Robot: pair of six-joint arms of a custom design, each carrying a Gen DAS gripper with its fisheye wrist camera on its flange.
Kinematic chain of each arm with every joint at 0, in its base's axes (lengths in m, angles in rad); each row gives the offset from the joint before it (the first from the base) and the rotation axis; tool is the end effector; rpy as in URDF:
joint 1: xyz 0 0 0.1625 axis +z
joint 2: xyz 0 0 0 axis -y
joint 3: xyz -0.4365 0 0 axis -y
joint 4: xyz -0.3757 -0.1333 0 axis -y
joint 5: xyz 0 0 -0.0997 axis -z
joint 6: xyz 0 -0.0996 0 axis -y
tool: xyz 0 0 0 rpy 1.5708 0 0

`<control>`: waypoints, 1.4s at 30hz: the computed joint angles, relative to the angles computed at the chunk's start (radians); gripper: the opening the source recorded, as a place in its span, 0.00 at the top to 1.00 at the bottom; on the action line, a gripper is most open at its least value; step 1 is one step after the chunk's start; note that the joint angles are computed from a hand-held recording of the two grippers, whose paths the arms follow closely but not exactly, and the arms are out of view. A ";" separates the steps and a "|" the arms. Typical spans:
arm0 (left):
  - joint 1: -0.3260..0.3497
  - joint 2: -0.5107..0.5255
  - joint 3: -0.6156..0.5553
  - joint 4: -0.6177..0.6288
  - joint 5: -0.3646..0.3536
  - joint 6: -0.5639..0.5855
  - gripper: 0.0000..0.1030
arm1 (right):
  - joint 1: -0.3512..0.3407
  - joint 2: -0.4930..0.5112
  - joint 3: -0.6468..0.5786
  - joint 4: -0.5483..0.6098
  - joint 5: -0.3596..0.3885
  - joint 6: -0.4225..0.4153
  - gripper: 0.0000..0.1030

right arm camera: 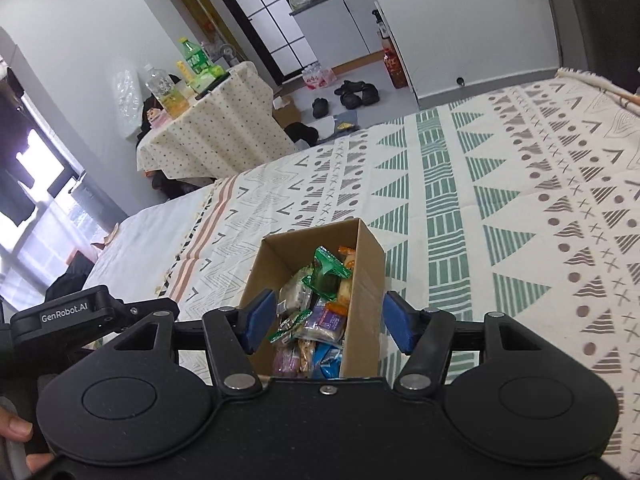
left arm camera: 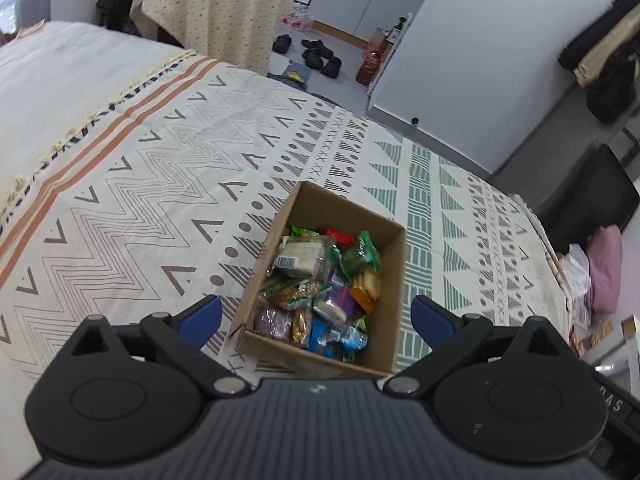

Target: Organize snacks

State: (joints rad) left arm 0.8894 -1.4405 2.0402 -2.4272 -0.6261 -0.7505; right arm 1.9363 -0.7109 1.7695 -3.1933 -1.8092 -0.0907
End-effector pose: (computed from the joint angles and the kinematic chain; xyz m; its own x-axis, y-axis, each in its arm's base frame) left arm -0.1349 -0.5061 0.3521 -0.8431 -0.3593 -0.4000 0.0468 0.6922 -0.7202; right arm 0.3352 -0.5687 0.0913 -0.9214 -0.3000 0.2472 -0.3871 0.7653 -0.5142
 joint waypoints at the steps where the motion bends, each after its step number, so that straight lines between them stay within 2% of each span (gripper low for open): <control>1: -0.010 -0.004 0.001 0.020 0.005 -0.007 0.01 | 0.002 -0.009 0.013 -0.011 0.002 -0.002 0.41; 4: -0.041 -0.015 0.005 0.060 0.014 -0.019 0.00 | 0.005 -0.035 0.049 -0.042 0.009 0.013 0.35; 9: -0.093 -0.031 0.010 0.132 0.029 -0.042 0.00 | 0.006 -0.079 0.117 -0.119 0.018 0.017 0.16; 12: -0.115 -0.035 0.010 0.170 0.033 -0.066 0.00 | 0.013 -0.104 0.144 -0.142 -0.014 0.007 0.12; 15: -0.140 -0.040 0.011 0.229 0.044 -0.100 0.00 | 0.012 -0.132 0.173 -0.161 -0.012 -0.001 0.04; 18: -0.166 -0.048 0.007 0.291 0.045 -0.130 0.00 | 0.018 -0.159 0.198 -0.162 -0.028 -0.020 0.00; 25: -0.235 -0.078 0.003 0.406 0.038 -0.146 0.00 | 0.018 -0.224 0.253 -0.160 -0.030 -0.027 0.00; 30: -0.279 -0.104 0.002 0.509 0.048 -0.218 0.00 | 0.032 -0.265 0.295 -0.155 -0.050 -0.055 0.00; 37: -0.330 -0.136 0.018 0.587 0.066 -0.274 0.00 | 0.058 -0.306 0.339 -0.163 -0.099 -0.051 0.00; 42: -0.365 -0.168 0.030 0.651 0.077 -0.317 0.00 | 0.087 -0.323 0.374 -0.212 -0.150 -0.085 0.00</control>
State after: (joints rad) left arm 0.5243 -1.6082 2.0706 -1.7758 -0.5489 -1.0674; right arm 2.0235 -1.0339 2.1439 -3.4057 -1.9590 -0.1758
